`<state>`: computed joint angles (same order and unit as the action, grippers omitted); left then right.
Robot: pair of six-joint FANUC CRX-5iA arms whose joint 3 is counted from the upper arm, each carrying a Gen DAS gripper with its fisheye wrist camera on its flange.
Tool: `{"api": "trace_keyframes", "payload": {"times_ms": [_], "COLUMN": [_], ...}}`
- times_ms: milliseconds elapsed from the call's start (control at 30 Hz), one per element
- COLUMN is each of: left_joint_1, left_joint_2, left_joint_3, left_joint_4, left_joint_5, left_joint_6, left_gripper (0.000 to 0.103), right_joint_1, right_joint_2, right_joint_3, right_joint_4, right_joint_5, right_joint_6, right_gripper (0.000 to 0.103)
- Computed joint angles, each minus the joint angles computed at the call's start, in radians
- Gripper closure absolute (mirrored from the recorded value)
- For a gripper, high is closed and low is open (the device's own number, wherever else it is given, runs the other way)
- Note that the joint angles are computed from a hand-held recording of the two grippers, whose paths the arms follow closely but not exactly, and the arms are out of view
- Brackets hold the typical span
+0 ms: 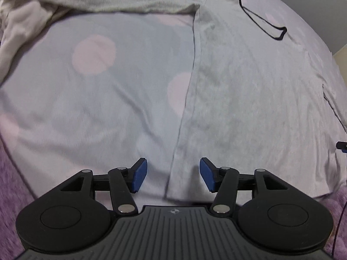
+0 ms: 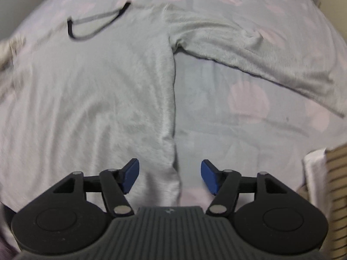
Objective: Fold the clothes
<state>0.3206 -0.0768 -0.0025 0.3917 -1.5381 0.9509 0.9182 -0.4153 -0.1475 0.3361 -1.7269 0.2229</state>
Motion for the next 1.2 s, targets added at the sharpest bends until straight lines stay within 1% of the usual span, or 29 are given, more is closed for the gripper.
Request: {"api": "trace_keyframes", "payload": {"times_ms": [67,100,133,167,233,300,333,367,400,433,467,500,533,567,600,667,700,767,800,867,967,1067,1133,1200], "left_joint_1": [-0.002,-0.008,-0.017,-0.023,-0.017,-0.007,-0.002,0.004,0.005,0.003,0.002,0.003,0.008,0.013,0.02,0.04,0.052,0.073,0.083,0.093,0.097,0.083,0.071,0.062], "left_joint_2": [-0.008,-0.014,-0.021,-0.026,-0.033,-0.039,-0.04,-0.04,-0.043,-0.046,-0.049,-0.053,-0.058,-0.062,-0.064,-0.064,-0.065,-0.063,-0.062,-0.059,-0.049,-0.042,-0.037,-0.036], "left_joint_3": [-0.023,-0.03,-0.036,-0.038,-0.042,-0.048,-0.052,-0.056,-0.059,-0.062,-0.066,-0.07,-0.075,-0.08,-0.081,-0.074,-0.067,-0.05,-0.037,-0.001,0.07,0.122,0.136,0.122], "left_joint_4": [0.008,0.002,-0.01,-0.017,-0.013,-0.006,0.002,0.012,0.018,0.021,0.024,0.03,0.041,0.052,0.067,0.106,0.132,0.187,0.212,0.235,0.234,0.18,0.125,0.074], "left_joint_5": [0.01,0.022,0.039,0.049,0.051,0.052,0.05,0.047,0.047,0.048,0.05,0.05,0.051,0.051,0.048,0.035,0.026,0.004,-0.007,-0.024,-0.047,-0.058,-0.067,-0.065], "left_joint_6": [0.007,0.007,0.007,-0.001,-0.018,-0.032,-0.032,-0.029,-0.032,-0.037,-0.042,-0.046,-0.047,-0.047,-0.046,-0.044,-0.047,-0.054,-0.056,-0.056,-0.061,-0.07,-0.071,-0.066], "left_gripper": [0.054,0.058,0.061,0.061,0.072,0.077,0.08,0.082,0.087,0.091,0.093,0.097,0.099,0.099,0.099,0.1,0.1,0.1,0.1,0.1,0.1,0.1,0.1,0.1], "right_joint_1": [-0.011,-0.008,0.004,0.018,0.039,0.039,0.037,0.026,0.014,-0.012,-0.035,-0.033,-0.028,-0.009,0.011,0.072,0.102,0.2,0.258,0.412,0.611,0.675,0.653,0.627], "right_joint_2": [-0.021,-0.041,-0.056,-0.071,-0.098,-0.125,-0.139,-0.135,-0.129,-0.111,-0.087,-0.065,-0.044,-0.042,-0.043,-0.071,-0.098,-0.165,-0.192,-0.247,-0.28,-0.274,-0.256,-0.258], "right_joint_3": [0.0,-0.005,-0.011,-0.018,-0.032,-0.049,-0.057,-0.057,-0.055,-0.045,-0.032,-0.02,-0.009,-0.006,-0.004,-0.008,-0.014,-0.025,-0.028,-0.027,0.003,0.04,0.054,0.04], "right_joint_4": [-0.04,-0.059,-0.069,-0.078,-0.104,-0.149,-0.172,-0.184,-0.195,-0.222,-0.251,-0.258,-0.262,-0.259,-0.255,-0.216,-0.194,-0.115,-0.068,0.042,0.176,0.199,0.156,0.107], "right_joint_5": [-0.003,0.0,-0.009,-0.019,-0.036,-0.02,-0.011,-0.009,-0.007,-0.008,-0.015,-0.03,-0.046,-0.048,-0.049,-0.053,-0.045,-0.045,-0.059,-0.114,-0.2,-0.242,-0.25,-0.231], "right_joint_6": [-0.007,-0.026,-0.048,-0.071,-0.117,-0.146,-0.16,-0.154,-0.147,-0.108,-0.062,-0.025,0.01,0.032,0.053,0.007,-0.036,-0.162,-0.222,-0.358,-0.505,-0.51,-0.47,-0.467], "right_gripper": [0.037,0.037,0.037,0.037,0.037,0.039,0.042,0.043,0.043,0.044,0.047,0.051,0.065,0.087,0.098,0.099,0.099,0.099,0.099,0.099,0.099,0.099,0.099,0.099]}}
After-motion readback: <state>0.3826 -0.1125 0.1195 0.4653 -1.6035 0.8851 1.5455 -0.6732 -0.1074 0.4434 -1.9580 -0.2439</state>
